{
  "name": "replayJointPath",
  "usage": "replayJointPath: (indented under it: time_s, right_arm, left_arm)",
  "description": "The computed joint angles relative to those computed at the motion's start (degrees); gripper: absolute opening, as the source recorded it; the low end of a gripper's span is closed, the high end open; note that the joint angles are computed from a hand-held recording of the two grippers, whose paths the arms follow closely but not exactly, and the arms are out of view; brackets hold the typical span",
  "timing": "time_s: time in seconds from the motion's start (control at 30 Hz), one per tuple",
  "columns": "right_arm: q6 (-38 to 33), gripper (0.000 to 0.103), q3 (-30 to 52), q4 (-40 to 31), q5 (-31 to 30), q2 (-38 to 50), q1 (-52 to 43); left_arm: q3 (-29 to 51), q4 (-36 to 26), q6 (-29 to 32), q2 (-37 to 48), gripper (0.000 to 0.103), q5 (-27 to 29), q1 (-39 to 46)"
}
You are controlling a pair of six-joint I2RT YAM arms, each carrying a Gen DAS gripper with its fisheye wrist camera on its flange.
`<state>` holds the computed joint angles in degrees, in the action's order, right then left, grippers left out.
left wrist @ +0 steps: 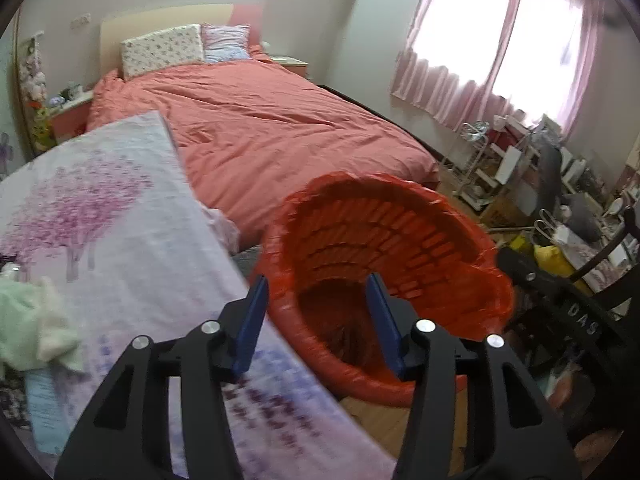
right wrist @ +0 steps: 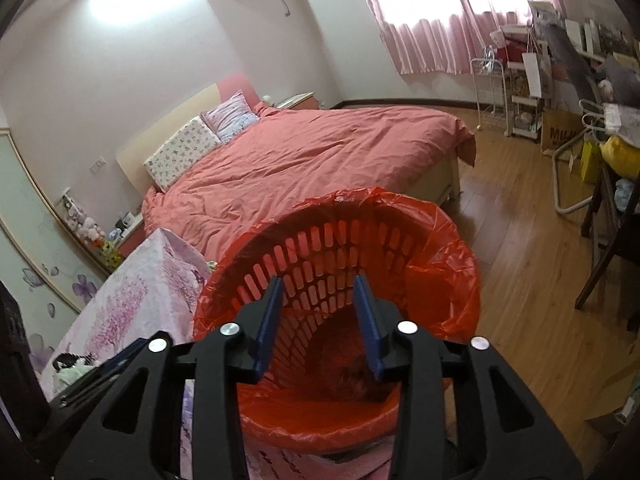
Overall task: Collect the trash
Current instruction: 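Open the left tool to drop the cloth into the basket, then grasp the white crumpled paper with the left tool while the right tool grasps the mint towel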
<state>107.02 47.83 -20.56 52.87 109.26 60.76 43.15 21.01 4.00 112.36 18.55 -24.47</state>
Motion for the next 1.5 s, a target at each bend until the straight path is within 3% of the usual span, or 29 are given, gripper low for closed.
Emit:
replayJointPath:
  time_s: [0.27, 0.47, 0.67, 0.83, 1.03, 1.17, 1.5]
  right_arm:
    - [1.74, 0.045, 7.86, -11.71, 1.57, 1.43, 2.74]
    - [-2.43, 0.047, 13.77, -13.76, 2.16, 3.85, 3.56]
    - [-8.22, 0.049, 19.97, -12.68, 1.26, 7.65, 4.4]
    - [-15.05, 0.049, 27.53, -11.11, -0.52, 12.77, 5.0]
    - [-23.32, 0.05, 36.31, -8.32, -3.72, 19.12, 4.85]
    - [-29.35, 0.05, 43.06, -7.06, -6.42, 23.9, 3.9]
    - [-42.99, 0.053, 58.39, 0.01, -13.65, 34.27, 0.23]
  left_arm:
    - [-10.24, 2.54, 5.05, -10.12, 0.063, -1.44, 6.56]
    - [-17.39, 2.28, 10.69, -19.2, 0.068, 1.95, 16.59]
    - [-18.52, -1.69, 16.4, -23.2, 0.071, 8.03, 30.93]
    - [-15.76, -3.29, 21.44, -20.46, 0.075, 12.15, 44.36]
    - [-6.05, -6.11, 23.31, -10.85, 0.076, 12.27, 56.12]
    - [0.91, -9.08, 22.2, -5.13, 0.076, 11.87, 59.72]
    - [6.08, -10.39, 22.51, -0.03, 0.079, 12.08, 61.8]
